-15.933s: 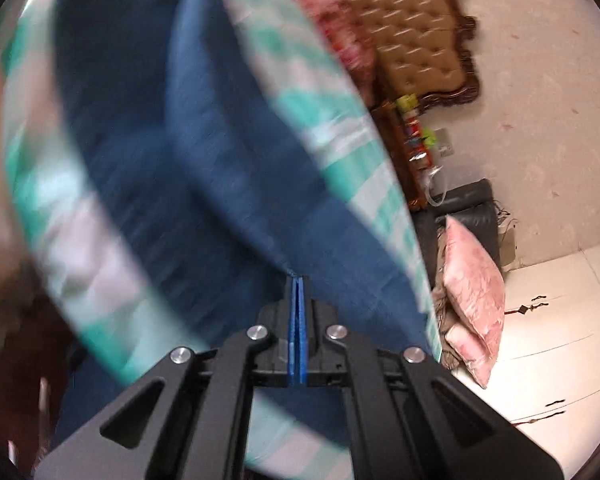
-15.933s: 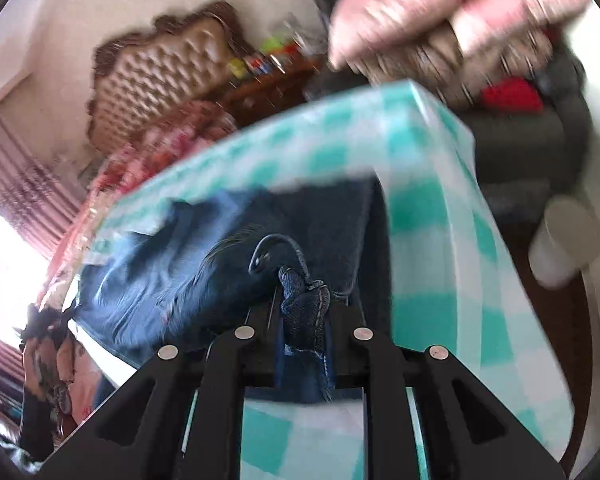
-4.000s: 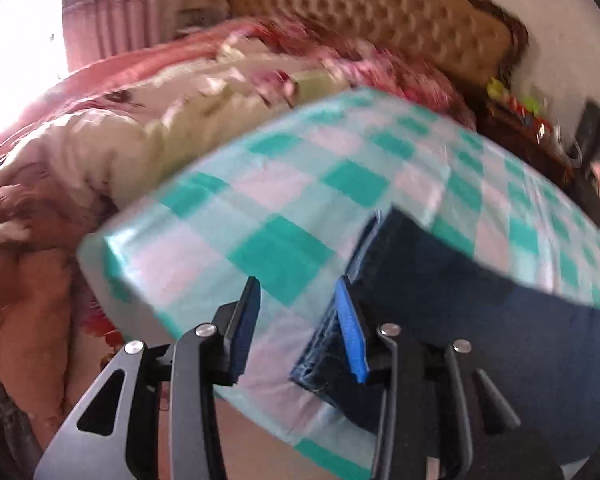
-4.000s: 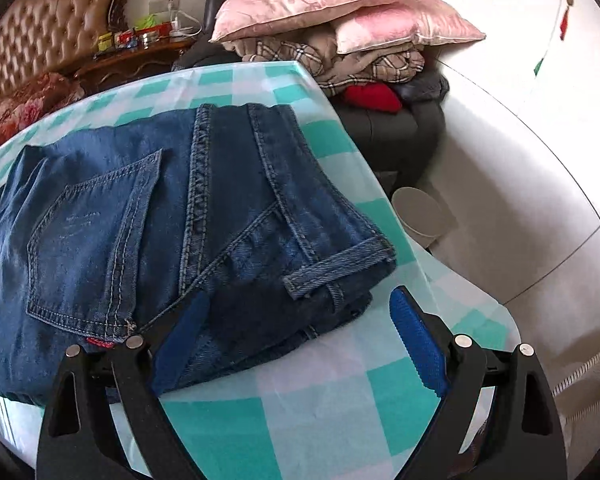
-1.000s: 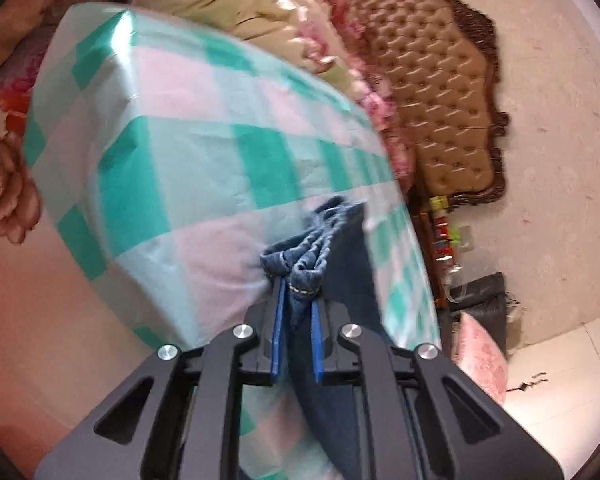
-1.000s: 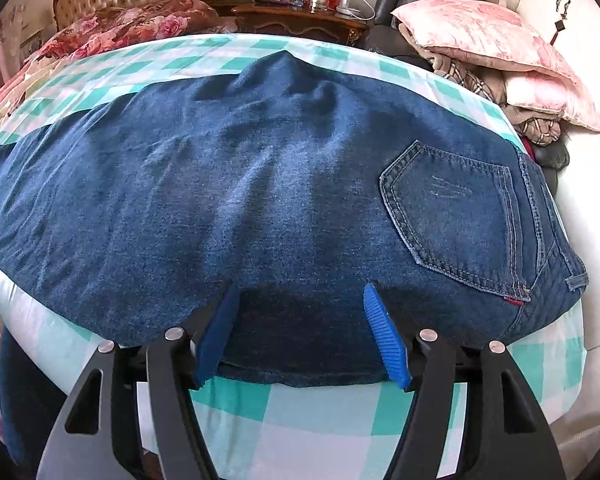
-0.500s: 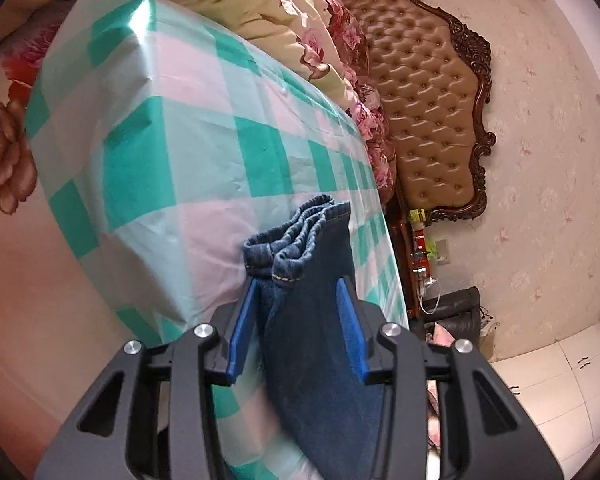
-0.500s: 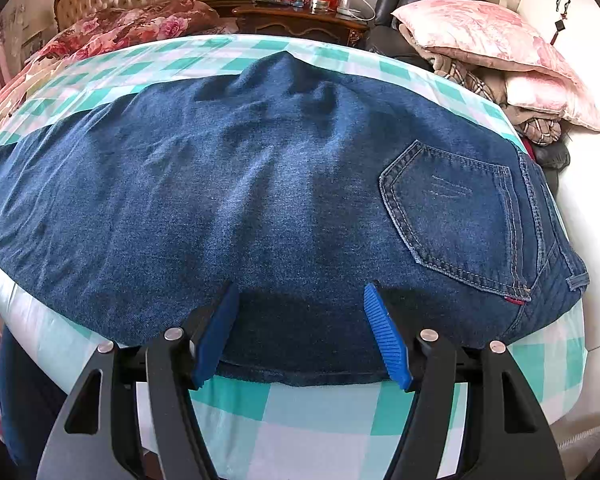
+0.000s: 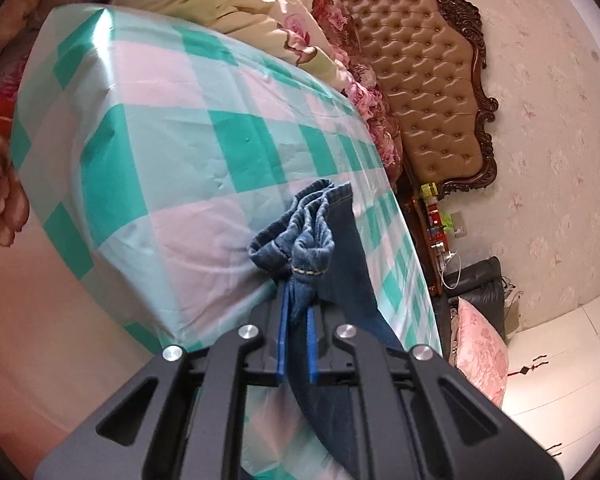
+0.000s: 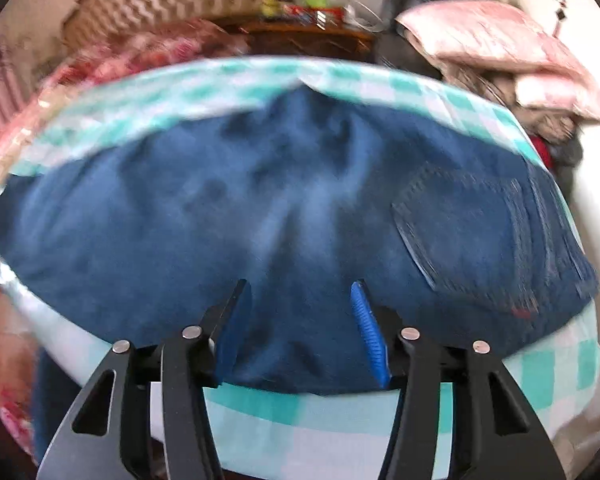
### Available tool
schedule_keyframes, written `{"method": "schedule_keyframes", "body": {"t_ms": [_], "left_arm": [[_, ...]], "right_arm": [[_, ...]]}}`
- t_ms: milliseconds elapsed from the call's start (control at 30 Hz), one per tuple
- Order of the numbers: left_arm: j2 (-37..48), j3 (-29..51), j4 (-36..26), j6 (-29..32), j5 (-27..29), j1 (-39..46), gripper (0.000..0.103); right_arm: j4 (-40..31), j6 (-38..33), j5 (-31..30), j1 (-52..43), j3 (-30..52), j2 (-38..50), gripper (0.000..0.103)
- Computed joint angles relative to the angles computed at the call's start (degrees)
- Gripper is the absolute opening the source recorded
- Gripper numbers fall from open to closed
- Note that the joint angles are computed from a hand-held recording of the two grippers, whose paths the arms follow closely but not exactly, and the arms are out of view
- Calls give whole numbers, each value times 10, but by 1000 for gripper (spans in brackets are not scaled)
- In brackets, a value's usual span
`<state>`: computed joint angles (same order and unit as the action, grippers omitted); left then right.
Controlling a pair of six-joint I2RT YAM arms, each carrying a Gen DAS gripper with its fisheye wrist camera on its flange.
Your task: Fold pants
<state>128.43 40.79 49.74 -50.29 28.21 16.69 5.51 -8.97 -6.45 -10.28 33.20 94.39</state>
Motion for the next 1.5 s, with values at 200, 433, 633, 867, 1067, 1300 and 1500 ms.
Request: {"method": "schedule_keyframes", "body": {"t_ms": [200, 433, 633, 867, 1067, 1300, 1500], "left_arm": [[-5, 3, -6, -6, -6, -3, 7], [1, 13, -25, -1, -10, 0, 23], [-13, 24, -67, 51, -45, -17, 38], [-12, 40, -100, 86, -55, -19, 30], [-7, 52, -126, 98, -44, -9, 15], [-30, 57, -164, 98, -77, -22, 10], [-98, 59, -237, 132, -174, -68, 8]], "right_arm": [[-16, 40, -49, 82, 58, 34, 49], [24, 78, 10, 139, 105, 153, 49], [31, 76, 28, 163, 102, 161, 77], [13, 90, 66, 198, 113, 172, 92], [104, 137, 6, 145, 44, 109, 92], [72, 72, 49, 72, 61, 94, 85], [57, 48, 52, 35, 87, 166, 84]]}}
